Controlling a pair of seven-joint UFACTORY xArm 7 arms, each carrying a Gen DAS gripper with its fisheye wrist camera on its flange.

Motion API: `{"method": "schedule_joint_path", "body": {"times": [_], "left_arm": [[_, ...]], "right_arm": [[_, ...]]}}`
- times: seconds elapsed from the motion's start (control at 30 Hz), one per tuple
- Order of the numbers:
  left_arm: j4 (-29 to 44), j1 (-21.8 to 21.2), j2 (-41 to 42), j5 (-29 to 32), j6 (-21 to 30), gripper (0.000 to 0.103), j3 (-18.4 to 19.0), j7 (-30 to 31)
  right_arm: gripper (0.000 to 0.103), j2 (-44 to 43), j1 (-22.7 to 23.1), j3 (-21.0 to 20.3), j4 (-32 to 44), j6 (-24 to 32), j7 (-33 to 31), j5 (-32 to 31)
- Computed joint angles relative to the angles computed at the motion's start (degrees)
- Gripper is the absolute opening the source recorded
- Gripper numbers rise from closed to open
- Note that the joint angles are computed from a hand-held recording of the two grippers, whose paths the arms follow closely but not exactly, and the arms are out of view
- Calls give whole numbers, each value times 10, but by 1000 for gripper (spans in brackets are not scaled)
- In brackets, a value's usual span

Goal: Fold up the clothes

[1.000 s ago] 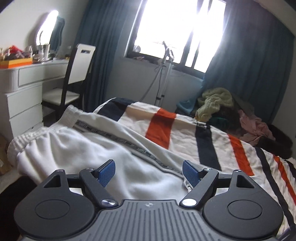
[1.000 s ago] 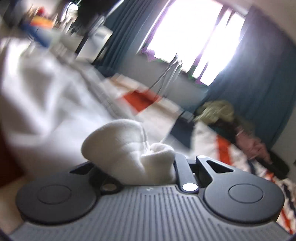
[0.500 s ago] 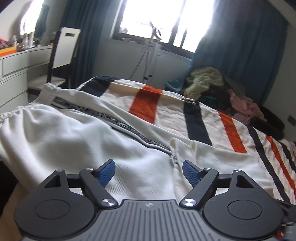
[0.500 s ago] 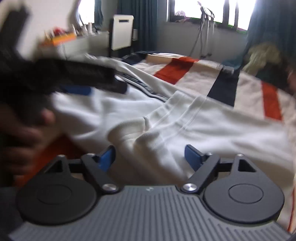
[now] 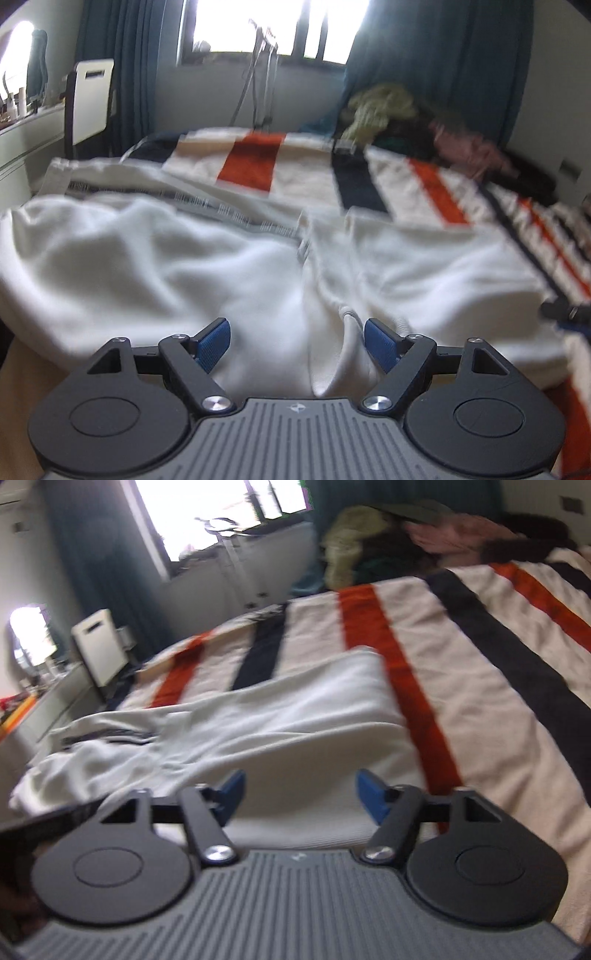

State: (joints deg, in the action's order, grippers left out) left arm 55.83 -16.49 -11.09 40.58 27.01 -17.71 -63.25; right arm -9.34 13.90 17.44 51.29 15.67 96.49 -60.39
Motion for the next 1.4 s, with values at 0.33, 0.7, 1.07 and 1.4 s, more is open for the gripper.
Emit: {"method": "schedule_joint_path", "body": {"times": [0.33, 0.7, 1.07, 1.4], "left_arm": [[-5, -3, -6, 12, 15, 85, 0, -8], [-44, 64, -66, 116, -148, 84, -30, -114], [-31, -15, 21, -117, -160, 81, 14, 115], [-69, -31, 7, -290, -212, 79, 39, 189]], "right_arm": [[48, 44, 35, -30, 9, 24, 3, 10], [46, 36, 36, -29, 3, 29, -5, 24], [46, 36, 41, -26, 5, 44, -9, 22], [46, 37, 47, -25, 10, 58, -24, 30]]}}
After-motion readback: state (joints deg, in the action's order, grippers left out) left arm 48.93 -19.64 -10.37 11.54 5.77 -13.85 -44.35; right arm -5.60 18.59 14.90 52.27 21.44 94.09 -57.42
